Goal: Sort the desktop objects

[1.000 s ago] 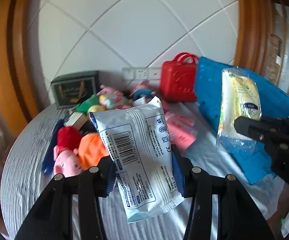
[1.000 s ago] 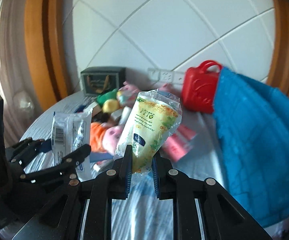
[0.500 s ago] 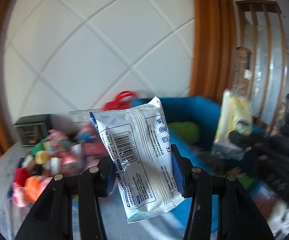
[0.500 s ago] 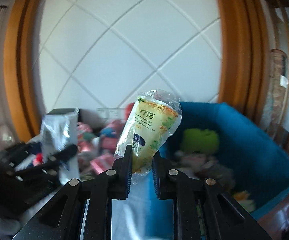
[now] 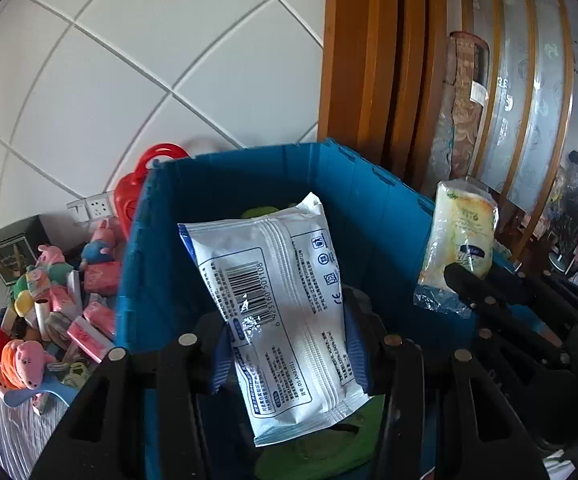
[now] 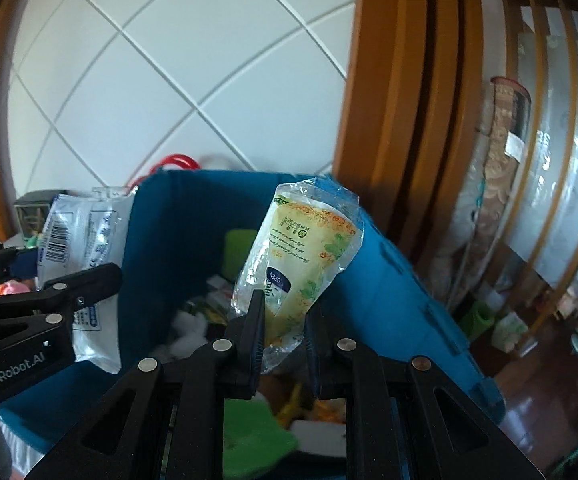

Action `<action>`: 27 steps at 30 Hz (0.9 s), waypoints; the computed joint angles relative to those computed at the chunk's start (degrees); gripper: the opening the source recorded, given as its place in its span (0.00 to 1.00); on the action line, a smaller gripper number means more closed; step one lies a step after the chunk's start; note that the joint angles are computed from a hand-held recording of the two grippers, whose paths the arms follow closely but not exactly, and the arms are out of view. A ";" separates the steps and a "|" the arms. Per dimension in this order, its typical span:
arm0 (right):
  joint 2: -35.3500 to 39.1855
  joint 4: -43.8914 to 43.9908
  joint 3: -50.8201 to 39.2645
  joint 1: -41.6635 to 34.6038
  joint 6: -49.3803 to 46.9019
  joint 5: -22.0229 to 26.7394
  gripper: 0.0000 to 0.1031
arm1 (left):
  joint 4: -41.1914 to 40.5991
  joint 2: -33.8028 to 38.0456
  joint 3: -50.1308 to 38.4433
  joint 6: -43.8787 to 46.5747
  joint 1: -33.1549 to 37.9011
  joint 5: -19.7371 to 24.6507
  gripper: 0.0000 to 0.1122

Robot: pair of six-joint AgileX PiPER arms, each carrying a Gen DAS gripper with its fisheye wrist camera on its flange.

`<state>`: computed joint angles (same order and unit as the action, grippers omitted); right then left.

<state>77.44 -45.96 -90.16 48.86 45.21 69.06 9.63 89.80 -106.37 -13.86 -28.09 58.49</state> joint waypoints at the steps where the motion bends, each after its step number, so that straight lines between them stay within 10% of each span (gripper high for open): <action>1: -0.61 1.04 1.02 -1.64 -1.04 -0.75 0.17 | 1.50 1.20 -1.24 -1.19 -1.32 0.66 0.42; 11: 1.83 11.99 0.00 -16.47 -15.44 -5.46 0.17 | 7.41 7.89 -8.39 -6.57 -5.26 5.45 0.44; 17: 3.80 16.63 -2.01 -20.70 -21.12 -7.98 0.22 | 9.60 9.48 -10.55 -8.94 -5.55 6.39 0.73; 27: 3.55 16.15 -3.59 -20.31 -21.39 -8.23 0.78 | 9.75 9.28 -11.07 -9.11 -5.28 7.09 0.73</action>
